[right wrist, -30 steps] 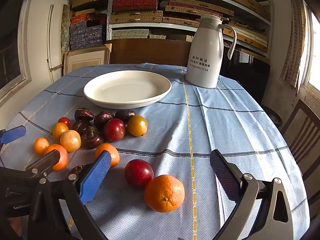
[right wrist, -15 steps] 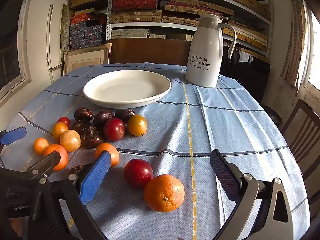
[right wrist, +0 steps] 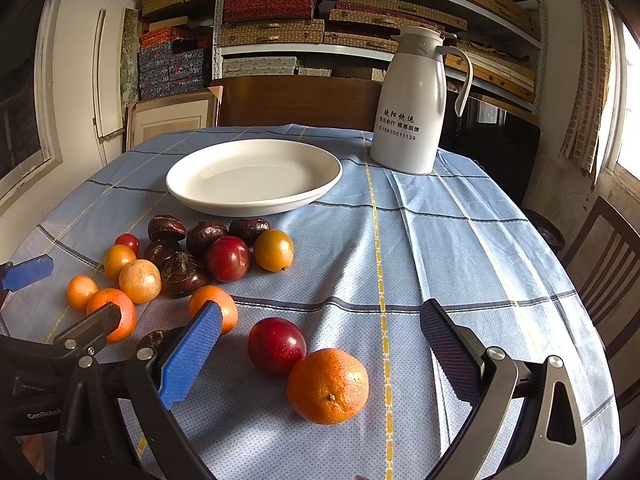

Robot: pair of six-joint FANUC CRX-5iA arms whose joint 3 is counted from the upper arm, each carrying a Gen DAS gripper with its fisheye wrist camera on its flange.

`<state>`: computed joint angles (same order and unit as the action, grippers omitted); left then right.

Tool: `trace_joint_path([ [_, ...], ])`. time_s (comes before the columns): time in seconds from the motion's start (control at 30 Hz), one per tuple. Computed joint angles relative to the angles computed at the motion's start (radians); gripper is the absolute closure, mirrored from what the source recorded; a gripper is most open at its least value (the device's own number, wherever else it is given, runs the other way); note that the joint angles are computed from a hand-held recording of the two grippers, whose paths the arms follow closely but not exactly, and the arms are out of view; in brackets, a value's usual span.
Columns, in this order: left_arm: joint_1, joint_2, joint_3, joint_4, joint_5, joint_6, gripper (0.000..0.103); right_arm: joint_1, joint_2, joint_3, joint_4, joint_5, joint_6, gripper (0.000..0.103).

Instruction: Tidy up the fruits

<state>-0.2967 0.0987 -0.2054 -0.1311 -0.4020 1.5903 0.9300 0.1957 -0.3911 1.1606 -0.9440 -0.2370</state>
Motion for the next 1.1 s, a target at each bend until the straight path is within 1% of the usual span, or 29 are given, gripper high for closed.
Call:
trace_joint_path([
  [0.2,-0.001,0.002,0.002,0.0,-0.004,0.001,0.004,-0.001,0.0,0.0,0.001,0.001,0.0,0.003],
  [0.27,0.006,0.007,0.0,0.019,-0.002,-0.021,0.004,0.0,0.0,0.0,0.0,0.0,-0.001,0.003],
  [0.77,0.01,0.014,0.003,0.04,-0.012,-0.041,0.004,-0.004,0.003,0.003,-0.002,0.003,0.003,0.003],
  [1.1,0.009,0.014,0.003,0.037,-0.014,-0.038,0.004,0.011,0.002,0.004,-0.007,-0.02,0.001,0.003],
])
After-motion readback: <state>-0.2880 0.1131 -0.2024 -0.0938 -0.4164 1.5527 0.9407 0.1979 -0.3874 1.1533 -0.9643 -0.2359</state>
